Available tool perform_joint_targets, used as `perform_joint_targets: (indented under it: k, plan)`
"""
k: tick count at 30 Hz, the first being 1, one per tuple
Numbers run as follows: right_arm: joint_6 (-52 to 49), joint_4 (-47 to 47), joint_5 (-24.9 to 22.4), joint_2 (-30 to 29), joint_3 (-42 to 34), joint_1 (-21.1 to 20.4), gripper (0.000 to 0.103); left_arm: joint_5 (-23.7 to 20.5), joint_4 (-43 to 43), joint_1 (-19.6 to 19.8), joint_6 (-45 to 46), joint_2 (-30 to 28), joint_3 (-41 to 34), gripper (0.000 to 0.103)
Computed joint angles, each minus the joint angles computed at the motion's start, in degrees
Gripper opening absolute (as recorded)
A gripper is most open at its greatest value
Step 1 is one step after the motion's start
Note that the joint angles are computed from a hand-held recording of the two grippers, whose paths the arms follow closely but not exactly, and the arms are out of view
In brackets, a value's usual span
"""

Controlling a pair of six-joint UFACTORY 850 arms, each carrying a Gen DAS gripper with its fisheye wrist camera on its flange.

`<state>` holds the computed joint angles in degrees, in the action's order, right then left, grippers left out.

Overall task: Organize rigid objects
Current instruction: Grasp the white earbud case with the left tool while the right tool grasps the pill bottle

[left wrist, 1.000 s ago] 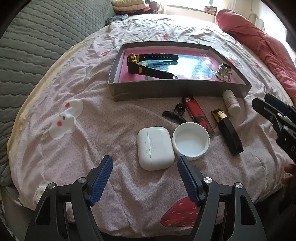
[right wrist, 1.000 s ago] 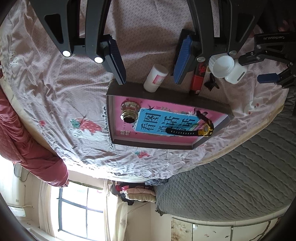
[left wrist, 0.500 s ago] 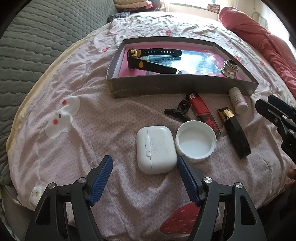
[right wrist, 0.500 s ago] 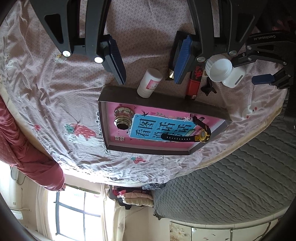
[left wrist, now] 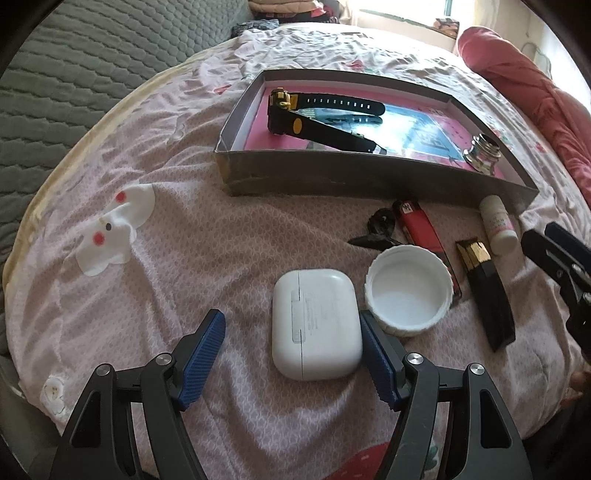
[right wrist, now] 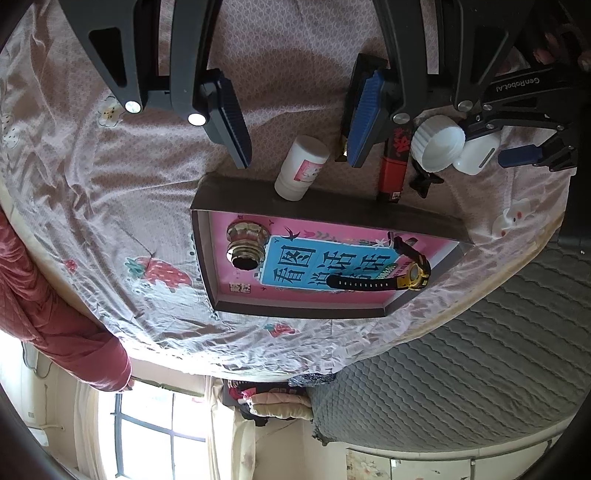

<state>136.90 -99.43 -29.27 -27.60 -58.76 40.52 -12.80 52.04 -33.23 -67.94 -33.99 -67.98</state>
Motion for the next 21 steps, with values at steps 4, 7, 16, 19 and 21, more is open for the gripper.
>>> perform_joint_targets:
  k: [4,7,16,19,21]
  plan:
    - [-0.62,1.13,0.74,-0.95,-0.97,-0.47,0.053,1.22,-4.12,0.65,3.02,-0.48,-0.57,0.074]
    - [-0.72,1.55,1.48,-1.8,-1.87,-0.77,0.053,1.08,-3.14,0.5,2.42,-0.76,-0.94,0.07]
    - [-3.33,6.03,3.04,-4.52,-5.29,-2.02,0.053,2.29,-6.52,0.46,6.4,-0.75,-1.24,0.054]
    - [-5.61,8.99,3.61,-5.31,-6.37,-2.54,0.053,2.47,-7.72,0.39,7.8,-0.78,-1.34,0.051]
    - [-8.27,12.15,4.07,-6.01,-7.27,-2.95,0.053,2.61,-8.28,0.38,8.32,-0.79,-1.41,0.049]
